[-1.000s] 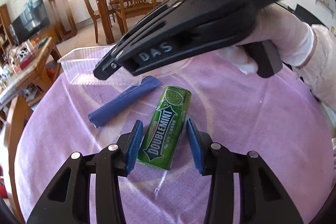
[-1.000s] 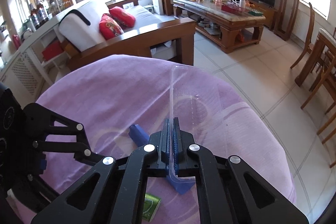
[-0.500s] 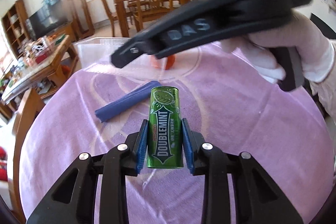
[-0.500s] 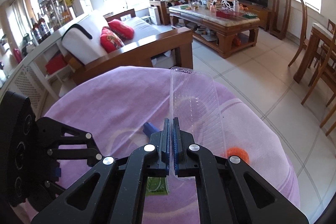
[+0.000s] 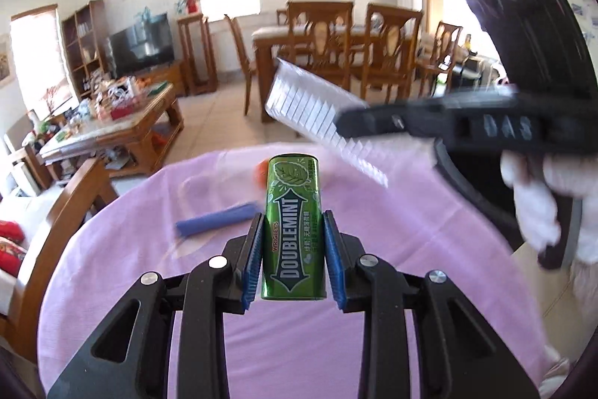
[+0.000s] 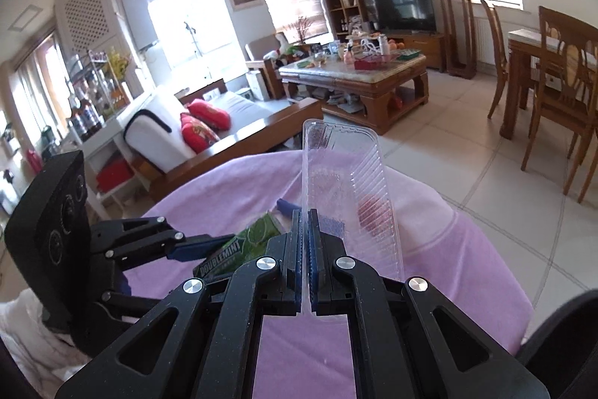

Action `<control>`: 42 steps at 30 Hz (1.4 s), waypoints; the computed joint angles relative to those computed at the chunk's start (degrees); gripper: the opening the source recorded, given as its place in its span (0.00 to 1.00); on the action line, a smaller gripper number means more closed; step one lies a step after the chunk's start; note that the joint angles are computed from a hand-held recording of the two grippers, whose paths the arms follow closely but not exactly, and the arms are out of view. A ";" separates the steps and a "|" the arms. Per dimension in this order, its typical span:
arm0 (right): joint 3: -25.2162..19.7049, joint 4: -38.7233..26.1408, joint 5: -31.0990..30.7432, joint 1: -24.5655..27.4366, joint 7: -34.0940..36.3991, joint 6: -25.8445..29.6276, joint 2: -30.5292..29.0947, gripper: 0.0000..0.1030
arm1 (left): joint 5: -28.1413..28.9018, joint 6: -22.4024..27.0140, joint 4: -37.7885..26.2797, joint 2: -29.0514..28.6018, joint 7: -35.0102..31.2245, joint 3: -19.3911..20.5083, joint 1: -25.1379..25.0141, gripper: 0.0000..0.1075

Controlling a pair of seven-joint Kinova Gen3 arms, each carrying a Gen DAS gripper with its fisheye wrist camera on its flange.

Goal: Collect trash
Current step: 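Carry the gum box and plastic tray over the bin with both tools, then open both tools to drop the gum box and tray into the bin, then move both tools back over the table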

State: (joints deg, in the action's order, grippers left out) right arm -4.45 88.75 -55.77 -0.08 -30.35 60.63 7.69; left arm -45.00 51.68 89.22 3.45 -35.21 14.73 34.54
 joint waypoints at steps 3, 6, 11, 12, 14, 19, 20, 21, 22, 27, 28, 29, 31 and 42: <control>3.58 4.95 -4.24 5.24 5.33 3.29 -3.26 0.04 | -3.17 0.95 -3.14 2.12 2.06 1.61 3.22 0.28; 8.22 7.77 -6.90 9.99 9.01 7.12 -4.56 0.04 | -4.16 1.10 -7.46 5.30 1.14 1.50 6.77 0.28; 14.14 9.48 -7.83 18.17 13.46 11.41 -4.05 0.04 | -2.38 0.24 -14.74 11.12 -2.38 0.29 11.00 0.28; 14.66 9.50 -7.75 19.50 14.03 11.81 -3.56 0.04 | -0.77 -0.44 -16.28 12.40 -3.71 0.22 11.08 0.28; 15.61 9.35 -7.37 22.43 14.83 12.01 -2.12 0.04 | 1.54 -1.51 -19.07 15.01 -5.73 -0.15 11.55 0.28; 15.55 8.63 -6.54 28.59 15.87 12.10 2.12 0.04 | 8.98 -2.50 -27.65 21.78 -11.49 -0.36 11.43 0.28; 15.33 8.29 -6.15 29.57 15.76 11.89 2.96 0.04 | 10.20 -2.07 -29.80 23.28 -12.79 -0.44 11.47 0.28; 14.80 8.55 -5.91 30.11 15.69 11.14 3.17 0.04 | 11.21 -1.48 -31.84 24.82 -13.98 -0.66 11.65 0.28; 14.56 8.39 -5.59 30.85 15.92 10.59 3.93 0.04 | 12.37 -1.23 -33.37 26.06 -15.30 -0.79 11.51 0.28; 12.86 8.12 -4.71 33.63 15.94 9.12 6.82 0.04 | 16.95 3.01 -41.34 31.58 -19.02 -2.70 12.94 0.29; 12.50 8.15 -4.70 34.16 15.96 9.24 7.14 0.04 | 17.54 4.09 -42.60 32.40 -19.56 -3.35 13.43 0.29; 12.15 8.15 -4.71 34.46 15.88 9.11 7.40 0.04 | 18.20 4.76 -43.23 32.87 -20.01 -3.96 13.79 0.29; 11.65 8.31 -4.72 35.06 16.17 8.88 7.65 0.04 | 19.30 5.05 -43.79 33.24 -20.71 -5.42 14.20 0.30; 10.44 9.16 -5.42 33.82 14.76 6.32 5.60 0.43 | 23.11 2.46 -39.66 29.99 -22.25 -12.64 17.50 0.56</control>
